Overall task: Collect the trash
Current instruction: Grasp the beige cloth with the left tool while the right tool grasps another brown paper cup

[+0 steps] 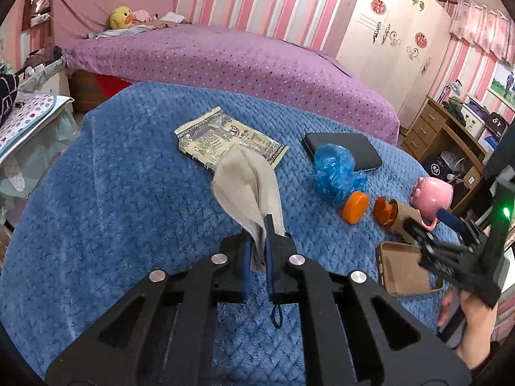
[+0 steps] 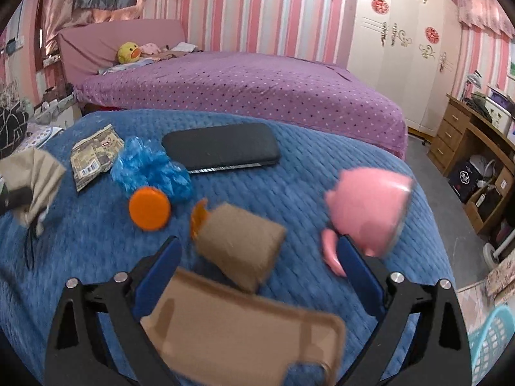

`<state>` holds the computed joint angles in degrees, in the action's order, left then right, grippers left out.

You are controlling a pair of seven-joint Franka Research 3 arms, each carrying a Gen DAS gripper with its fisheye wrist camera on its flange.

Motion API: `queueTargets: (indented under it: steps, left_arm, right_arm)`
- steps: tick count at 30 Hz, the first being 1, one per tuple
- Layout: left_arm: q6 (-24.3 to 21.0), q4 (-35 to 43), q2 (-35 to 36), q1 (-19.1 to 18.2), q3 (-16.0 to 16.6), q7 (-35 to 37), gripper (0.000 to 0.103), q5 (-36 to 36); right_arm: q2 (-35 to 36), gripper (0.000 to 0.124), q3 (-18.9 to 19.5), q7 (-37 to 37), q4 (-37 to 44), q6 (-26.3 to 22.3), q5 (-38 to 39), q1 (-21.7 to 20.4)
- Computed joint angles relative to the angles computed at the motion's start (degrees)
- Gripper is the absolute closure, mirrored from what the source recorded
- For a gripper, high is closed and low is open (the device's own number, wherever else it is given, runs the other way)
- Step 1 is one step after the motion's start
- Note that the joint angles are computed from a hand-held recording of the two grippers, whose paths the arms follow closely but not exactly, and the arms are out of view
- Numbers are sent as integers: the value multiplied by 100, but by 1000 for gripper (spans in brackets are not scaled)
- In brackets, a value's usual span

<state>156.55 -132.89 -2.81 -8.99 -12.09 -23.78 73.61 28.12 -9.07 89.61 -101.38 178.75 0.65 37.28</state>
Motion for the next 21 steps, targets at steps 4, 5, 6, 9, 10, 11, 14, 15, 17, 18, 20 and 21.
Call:
queueTargets:
  steps: [4,5,6,9,10,11,14,15,17,18,20,21]
  left_arm:
    - [-60,81,92,-38,-6,191,97,-119]
    - [-64,88,98,-47,-4,202,97,-114]
    - [-75,108,111,-54,-2,218,97,-117]
    - [-92,133,109,-76,1,164,97,-52]
    - [-91,134,99,-83,-2,123,97,-21]
    - [-106,142,93,-92,-9,95,97,6]
    - [-180,171,62,-134,-46,26,97,103]
    - [-185,181,56,-146,-54,4,97,132]
    - [-147,223,57,-169,-72,-94,97,242]
    - [-158,250,65,-187,-85,-114,97,273]
    - [-251,342,108,-254,-132,-51,97,263]
    - [-286,381,131,-287,-146,-26,97,262]
  right_arm:
    - [301,60,484,-73,621,-745,178,-439]
    - [291,60,595,-96,605,-739,227,-545]
    - [216,62,761,-171,483,-608,317,-696]
    - [11,64,641,-139,104,-178,313,-650]
    - [-69,64,672,-164,-21,-60,362,-695]
    - [-177,64,836,-254,-170,67,473,-864]
    - [-423,64,1080,-484,-476,246,716,-1156]
    - [-518,64,1128,-560,-589,284,780,-1225]
    - [-698,64,1198,-714,-830,402,884,-1343]
    - [-791,64,1273,-808,-971,484,943,-1439]
    - [-993,64,1545,-1032,-1285,645,1087,-1748]
    - [-1083,64,1640,-1121,-1433,734,1151,-1860]
